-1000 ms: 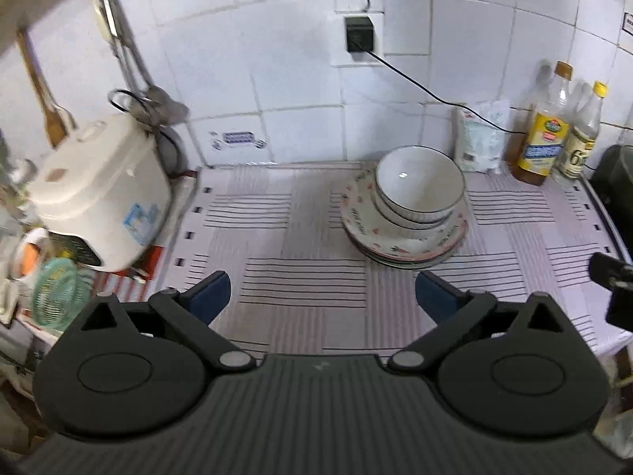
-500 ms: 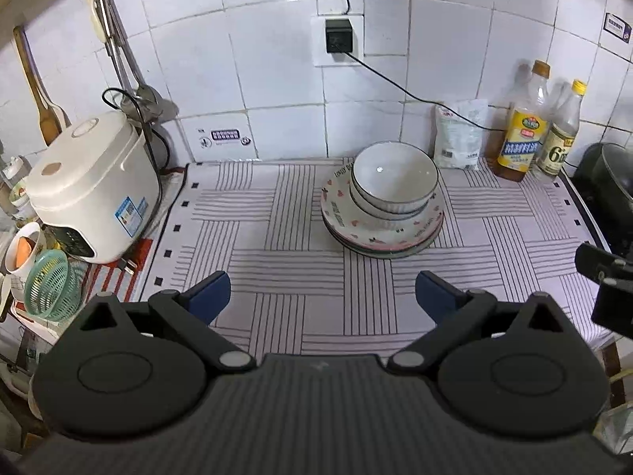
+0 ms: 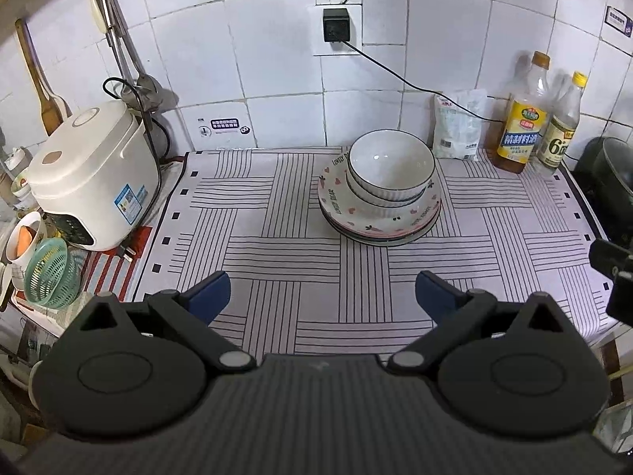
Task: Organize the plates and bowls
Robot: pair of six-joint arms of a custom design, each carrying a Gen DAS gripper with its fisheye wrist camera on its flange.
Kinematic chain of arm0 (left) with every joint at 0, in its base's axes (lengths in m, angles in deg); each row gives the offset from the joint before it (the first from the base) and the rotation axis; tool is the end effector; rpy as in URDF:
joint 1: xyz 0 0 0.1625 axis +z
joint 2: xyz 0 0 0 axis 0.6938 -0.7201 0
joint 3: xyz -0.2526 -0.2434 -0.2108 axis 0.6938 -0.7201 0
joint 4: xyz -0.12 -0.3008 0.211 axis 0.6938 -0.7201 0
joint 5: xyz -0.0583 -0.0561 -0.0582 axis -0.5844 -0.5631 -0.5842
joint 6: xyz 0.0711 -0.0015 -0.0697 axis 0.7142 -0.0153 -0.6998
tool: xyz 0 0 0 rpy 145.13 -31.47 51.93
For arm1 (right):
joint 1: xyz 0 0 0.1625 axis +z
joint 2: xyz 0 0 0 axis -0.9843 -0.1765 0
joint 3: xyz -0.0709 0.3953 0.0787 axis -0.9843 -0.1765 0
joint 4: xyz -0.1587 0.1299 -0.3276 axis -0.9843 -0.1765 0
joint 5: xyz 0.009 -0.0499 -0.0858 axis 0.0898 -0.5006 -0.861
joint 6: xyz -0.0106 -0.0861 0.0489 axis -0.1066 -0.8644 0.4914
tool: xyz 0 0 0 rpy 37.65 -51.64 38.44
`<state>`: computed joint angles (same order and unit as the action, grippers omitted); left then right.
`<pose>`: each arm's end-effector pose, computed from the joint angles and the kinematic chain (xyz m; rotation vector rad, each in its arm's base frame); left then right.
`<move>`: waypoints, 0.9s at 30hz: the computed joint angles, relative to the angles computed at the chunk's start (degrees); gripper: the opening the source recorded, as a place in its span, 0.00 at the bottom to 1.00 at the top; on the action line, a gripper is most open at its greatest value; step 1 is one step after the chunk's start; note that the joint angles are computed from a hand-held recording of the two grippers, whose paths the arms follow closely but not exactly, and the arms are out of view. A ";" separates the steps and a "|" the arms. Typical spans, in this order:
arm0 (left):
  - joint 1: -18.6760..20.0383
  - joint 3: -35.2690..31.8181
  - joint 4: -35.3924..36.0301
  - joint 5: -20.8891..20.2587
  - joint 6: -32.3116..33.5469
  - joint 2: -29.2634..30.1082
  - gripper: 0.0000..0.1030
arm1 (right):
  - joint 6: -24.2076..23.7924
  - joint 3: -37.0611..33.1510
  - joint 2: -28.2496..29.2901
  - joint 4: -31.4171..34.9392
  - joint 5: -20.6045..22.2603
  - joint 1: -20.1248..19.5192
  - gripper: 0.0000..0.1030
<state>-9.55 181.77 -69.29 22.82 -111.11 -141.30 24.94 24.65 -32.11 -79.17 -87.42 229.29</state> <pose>-0.1365 -0.3516 0.4442 0.5950 2.2150 -0.6711 0.5030 -0.2524 0.0575 0.0726 -1.9845 1.1326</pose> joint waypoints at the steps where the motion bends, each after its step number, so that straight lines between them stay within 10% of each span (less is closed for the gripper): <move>1: -0.02 0.09 -0.09 -0.16 0.03 -0.06 0.98 | 0.25 0.12 -0.16 0.27 0.10 0.02 0.96; 27: 0.73 1.07 -1.63 -2.34 1.54 0.33 0.98 | 1.21 0.18 -0.24 2.94 1.87 -0.84 0.96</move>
<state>-8.82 182.84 -70.92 20.49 -109.56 -140.97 26.15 24.84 -32.34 -76.23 -85.55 228.46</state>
